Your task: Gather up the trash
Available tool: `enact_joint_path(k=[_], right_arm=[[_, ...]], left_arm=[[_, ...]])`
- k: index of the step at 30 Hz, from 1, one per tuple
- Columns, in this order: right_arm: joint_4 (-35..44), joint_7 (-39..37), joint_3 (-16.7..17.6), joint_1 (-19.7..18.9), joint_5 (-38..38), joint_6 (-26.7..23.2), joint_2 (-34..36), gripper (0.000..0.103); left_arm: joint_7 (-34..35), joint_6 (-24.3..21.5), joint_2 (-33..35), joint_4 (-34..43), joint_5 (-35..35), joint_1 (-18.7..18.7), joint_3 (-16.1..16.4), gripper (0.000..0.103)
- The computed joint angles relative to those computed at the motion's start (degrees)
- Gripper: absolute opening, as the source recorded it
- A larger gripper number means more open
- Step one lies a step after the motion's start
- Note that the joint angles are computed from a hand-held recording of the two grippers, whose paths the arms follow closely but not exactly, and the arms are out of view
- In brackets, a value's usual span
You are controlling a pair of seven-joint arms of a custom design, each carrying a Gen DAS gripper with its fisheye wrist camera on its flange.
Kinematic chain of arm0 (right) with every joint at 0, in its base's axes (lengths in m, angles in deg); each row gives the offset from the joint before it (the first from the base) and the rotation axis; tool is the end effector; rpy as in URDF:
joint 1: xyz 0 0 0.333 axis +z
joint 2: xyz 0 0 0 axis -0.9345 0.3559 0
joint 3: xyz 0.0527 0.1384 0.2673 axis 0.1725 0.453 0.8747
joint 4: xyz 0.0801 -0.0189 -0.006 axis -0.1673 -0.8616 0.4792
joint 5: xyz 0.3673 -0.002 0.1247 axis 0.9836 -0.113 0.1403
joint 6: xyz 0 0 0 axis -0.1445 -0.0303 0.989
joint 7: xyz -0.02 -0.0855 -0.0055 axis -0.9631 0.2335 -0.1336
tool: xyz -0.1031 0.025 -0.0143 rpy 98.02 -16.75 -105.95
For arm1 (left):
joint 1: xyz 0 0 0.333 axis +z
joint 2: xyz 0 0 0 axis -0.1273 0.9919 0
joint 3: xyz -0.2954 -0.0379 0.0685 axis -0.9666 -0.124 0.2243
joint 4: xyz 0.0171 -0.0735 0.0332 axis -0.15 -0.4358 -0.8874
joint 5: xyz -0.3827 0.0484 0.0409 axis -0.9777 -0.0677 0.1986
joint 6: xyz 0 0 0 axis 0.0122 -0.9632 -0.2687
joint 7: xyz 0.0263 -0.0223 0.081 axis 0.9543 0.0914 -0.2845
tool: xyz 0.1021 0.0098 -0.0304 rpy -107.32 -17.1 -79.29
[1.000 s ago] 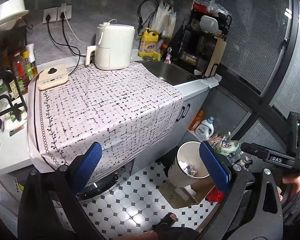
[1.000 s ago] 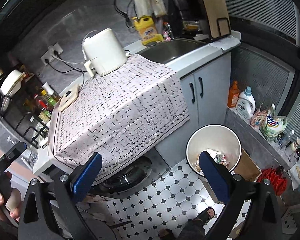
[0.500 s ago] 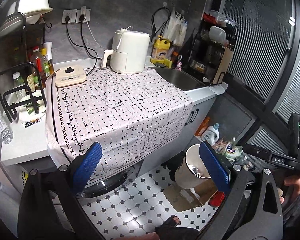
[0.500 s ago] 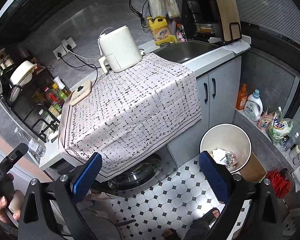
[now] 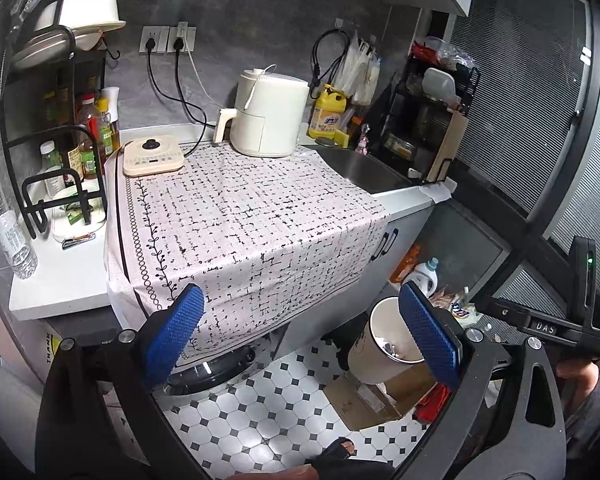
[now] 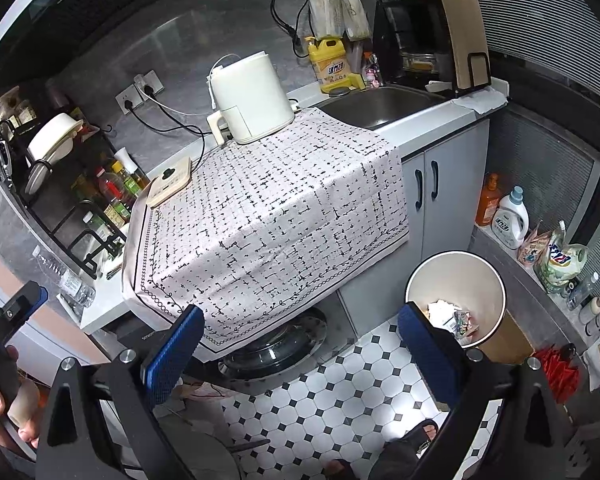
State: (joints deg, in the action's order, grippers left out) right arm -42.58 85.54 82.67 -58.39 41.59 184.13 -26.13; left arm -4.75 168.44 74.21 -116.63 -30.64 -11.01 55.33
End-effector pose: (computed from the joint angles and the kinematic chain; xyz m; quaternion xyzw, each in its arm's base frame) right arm 0.5820 0.1486 0.5157 -0.6884 0.5546 -0.3008 0.3580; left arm 0.5672 -0.1605 0.5916 -0.6814 0.5744 -0.3804 0.2472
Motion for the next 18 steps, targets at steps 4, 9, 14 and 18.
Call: enact_joint_path(k=[4, 9, 14, 18], right_arm=[[-0.54, 0.11, 0.11, 0.23, -0.61, 0.17, -0.21, 0.095], [-1.00, 0.06, 0.20, 0.41, -0.45, -0.08, -0.19, 0.095], [-1.50, 0.53, 0.13, 0.54, -1.36, 0.33, -0.54, 0.095], [-2.19, 0.74, 0.12, 0.38, -0.90, 0.45, -0.80, 0.095]], left_arm=[[-0.55, 0.25, -1.14, -1.43, 0.16, 0.33, -0.14, 0.097], [-1.92, 0.37, -2.29, -2.73, 1.03, 1.18, -0.68, 0.097], [-1.65, 0.15, -2.70, -3.08, 0.83, 1.51, -1.14, 0.097], [-1.87, 0.10, -2.87, -3.26, 0.97, 1.64, -1.43, 0.097]])
